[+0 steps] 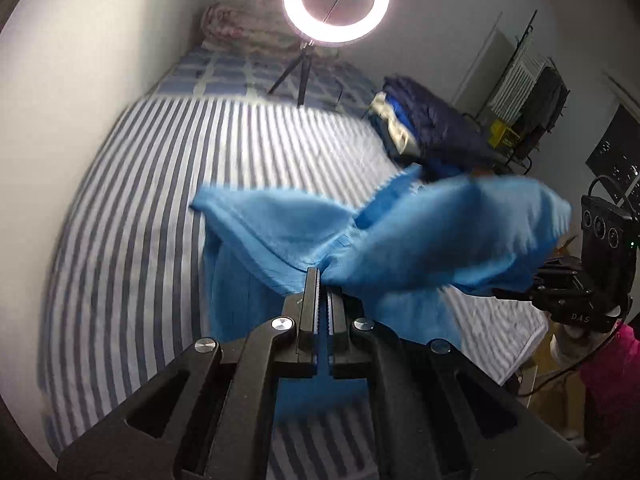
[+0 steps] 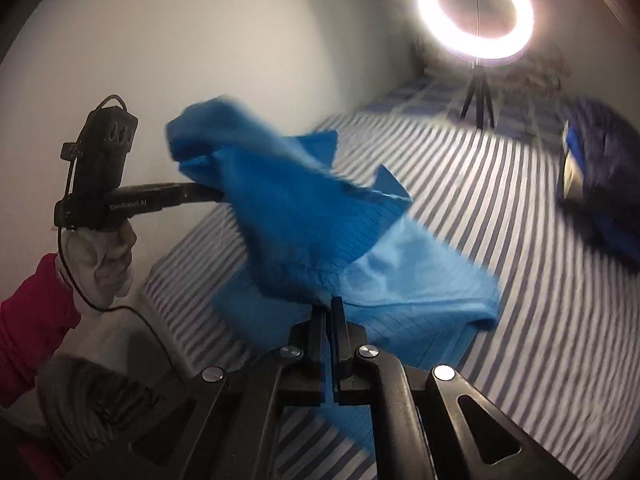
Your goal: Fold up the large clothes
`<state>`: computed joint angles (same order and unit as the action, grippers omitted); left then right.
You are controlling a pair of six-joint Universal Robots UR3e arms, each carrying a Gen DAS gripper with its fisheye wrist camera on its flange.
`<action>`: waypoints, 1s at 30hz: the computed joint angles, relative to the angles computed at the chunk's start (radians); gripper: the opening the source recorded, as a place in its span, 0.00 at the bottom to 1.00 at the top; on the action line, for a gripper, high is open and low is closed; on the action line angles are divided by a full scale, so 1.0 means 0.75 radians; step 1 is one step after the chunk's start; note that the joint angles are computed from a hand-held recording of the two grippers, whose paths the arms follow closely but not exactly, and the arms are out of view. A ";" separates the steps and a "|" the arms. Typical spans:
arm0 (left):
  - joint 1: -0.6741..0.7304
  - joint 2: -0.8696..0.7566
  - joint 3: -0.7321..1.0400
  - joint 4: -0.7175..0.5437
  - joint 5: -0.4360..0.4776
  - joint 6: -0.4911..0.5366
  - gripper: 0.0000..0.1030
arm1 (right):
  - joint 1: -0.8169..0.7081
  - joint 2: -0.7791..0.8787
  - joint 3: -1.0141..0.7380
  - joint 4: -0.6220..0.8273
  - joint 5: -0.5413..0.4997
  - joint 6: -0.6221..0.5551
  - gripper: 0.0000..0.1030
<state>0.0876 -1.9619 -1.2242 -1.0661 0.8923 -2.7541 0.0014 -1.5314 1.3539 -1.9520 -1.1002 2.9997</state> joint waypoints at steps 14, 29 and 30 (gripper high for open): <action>0.170 0.430 -0.980 0.220 0.050 0.392 0.00 | 0.117 -0.205 0.563 -0.146 -0.183 -0.008 0.05; 0.405 -0.053 -0.245 -0.344 -0.304 0.067 0.59 | -0.449 -0.466 0.879 -0.226 0.288 0.092 0.69; 0.391 -0.108 -0.191 -0.329 -0.311 -0.003 0.59 | -0.464 -0.404 0.897 -0.304 0.325 0.152 0.69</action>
<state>0.3808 -2.0426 -1.3672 -1.3131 0.6588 -2.7562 -0.3465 -1.8347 2.0266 -2.1801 -0.8564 3.1136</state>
